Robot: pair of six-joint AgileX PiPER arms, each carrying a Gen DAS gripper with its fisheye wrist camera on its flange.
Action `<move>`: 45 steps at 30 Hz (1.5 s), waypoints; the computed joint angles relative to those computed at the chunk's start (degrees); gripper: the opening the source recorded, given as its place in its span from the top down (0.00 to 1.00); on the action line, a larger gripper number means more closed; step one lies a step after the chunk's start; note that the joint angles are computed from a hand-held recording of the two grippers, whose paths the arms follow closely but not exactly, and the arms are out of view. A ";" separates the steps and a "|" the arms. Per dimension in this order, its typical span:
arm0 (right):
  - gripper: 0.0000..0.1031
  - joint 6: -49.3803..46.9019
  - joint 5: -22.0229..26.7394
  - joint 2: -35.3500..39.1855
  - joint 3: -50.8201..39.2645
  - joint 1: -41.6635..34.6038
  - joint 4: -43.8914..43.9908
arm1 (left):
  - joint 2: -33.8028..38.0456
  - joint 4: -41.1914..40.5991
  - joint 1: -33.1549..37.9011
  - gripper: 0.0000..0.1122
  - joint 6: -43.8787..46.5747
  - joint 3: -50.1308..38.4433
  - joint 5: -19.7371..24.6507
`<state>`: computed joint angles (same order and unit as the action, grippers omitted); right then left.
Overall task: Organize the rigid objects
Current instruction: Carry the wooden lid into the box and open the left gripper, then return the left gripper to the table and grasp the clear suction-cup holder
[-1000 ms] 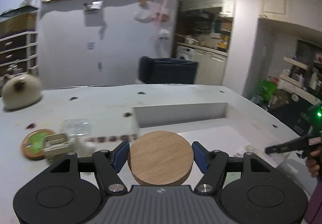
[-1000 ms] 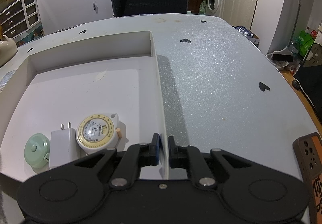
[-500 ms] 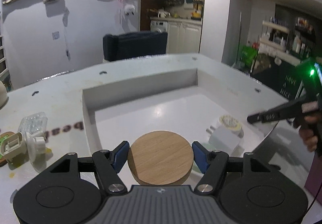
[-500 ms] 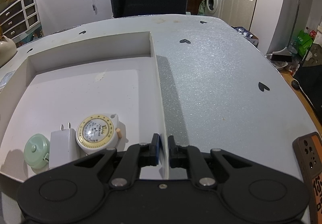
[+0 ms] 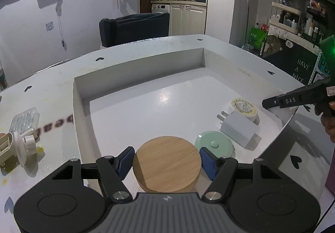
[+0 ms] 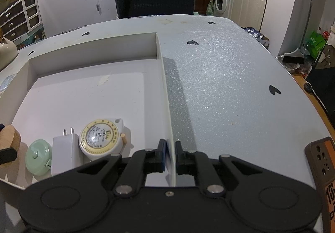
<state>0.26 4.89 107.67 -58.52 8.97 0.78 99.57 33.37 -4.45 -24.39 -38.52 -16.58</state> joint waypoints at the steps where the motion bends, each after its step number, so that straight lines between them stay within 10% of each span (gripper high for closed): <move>1: 0.91 -0.31 0.00 0.00 -0.01 -0.02 0.30 | 0.08 0.11 0.06 0.39 -0.31 -0.07 0.07; 30: 0.91 -0.77 -0.12 0.06 0.05 -0.08 0.65 | -5.99 8.22 3.10 0.09 -7.90 4.79 -3.11; 45: 0.91 1.32 -0.08 -0.01 0.08 0.01 -1.51 | -14.73 12.93 9.52 0.08 -10.92 10.51 -7.85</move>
